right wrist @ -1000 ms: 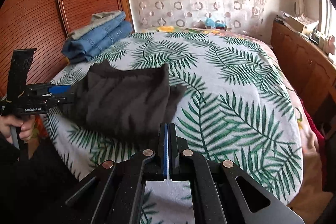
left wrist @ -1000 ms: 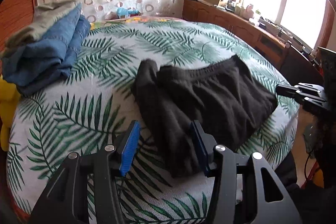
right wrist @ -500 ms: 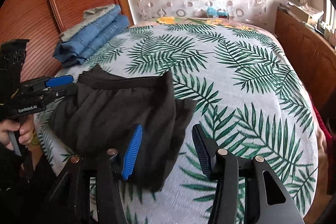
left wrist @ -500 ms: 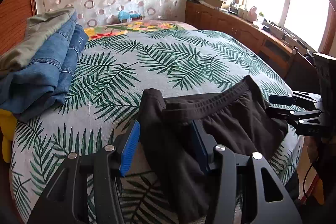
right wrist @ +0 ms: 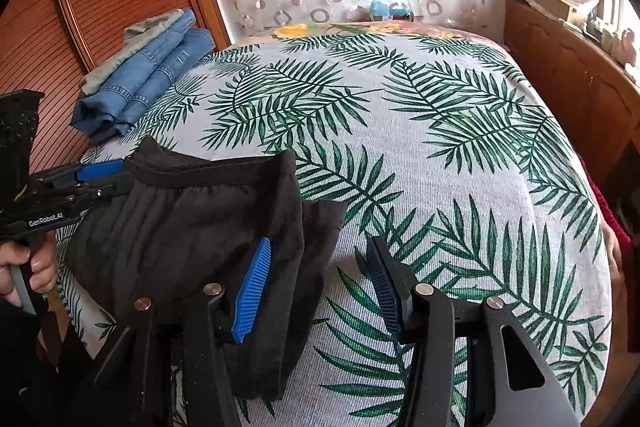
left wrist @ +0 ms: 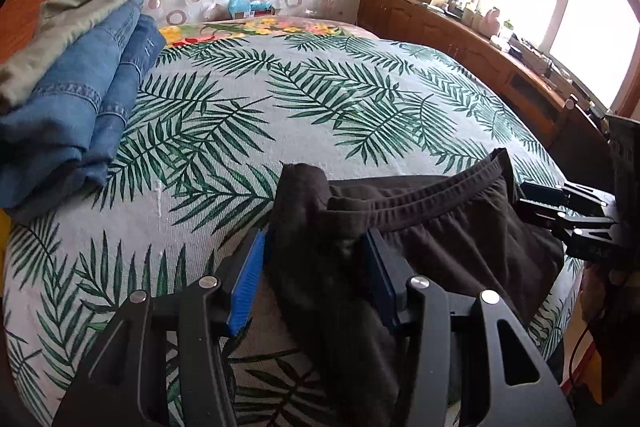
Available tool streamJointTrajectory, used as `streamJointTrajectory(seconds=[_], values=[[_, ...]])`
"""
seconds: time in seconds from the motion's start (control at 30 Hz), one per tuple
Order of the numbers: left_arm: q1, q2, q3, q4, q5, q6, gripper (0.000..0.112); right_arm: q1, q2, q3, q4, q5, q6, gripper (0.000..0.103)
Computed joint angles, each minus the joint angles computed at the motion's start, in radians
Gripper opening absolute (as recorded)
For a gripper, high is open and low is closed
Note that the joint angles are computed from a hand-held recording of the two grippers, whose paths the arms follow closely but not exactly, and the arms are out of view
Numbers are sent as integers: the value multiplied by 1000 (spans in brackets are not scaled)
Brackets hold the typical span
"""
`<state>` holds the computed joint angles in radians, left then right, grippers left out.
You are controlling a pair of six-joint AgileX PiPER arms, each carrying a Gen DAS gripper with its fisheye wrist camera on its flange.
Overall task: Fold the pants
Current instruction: 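Grasp the folded pants waistband with the left gripper while the right gripper grasps it too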
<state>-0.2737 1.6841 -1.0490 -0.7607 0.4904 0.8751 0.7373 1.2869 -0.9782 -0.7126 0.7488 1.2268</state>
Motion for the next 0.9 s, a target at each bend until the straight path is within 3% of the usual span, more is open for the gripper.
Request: streamJointTrajectory(seconds=[0.47,0.57,0.7,0.73,0.8,0.9], values=[[19,20,9,-105,-5,105,58,17,24,-4,-30,-20,16,48],[36,30,-2,-155,43,168,45,2,26,-2,-8,-47,-15,35],[56,46,-20,-185,92,197,31,-44,13,13,52,-108,-68,28],[64,51,-25,-202,118,215,25,-57,13,14,70,-121,-86,21],[63,45,-16,-217,116,233,19,-73,9,21,98,-145,-117,12],[67,12,11,-258,107,261,15,-67,-4,46,46,-173,-66,9]])
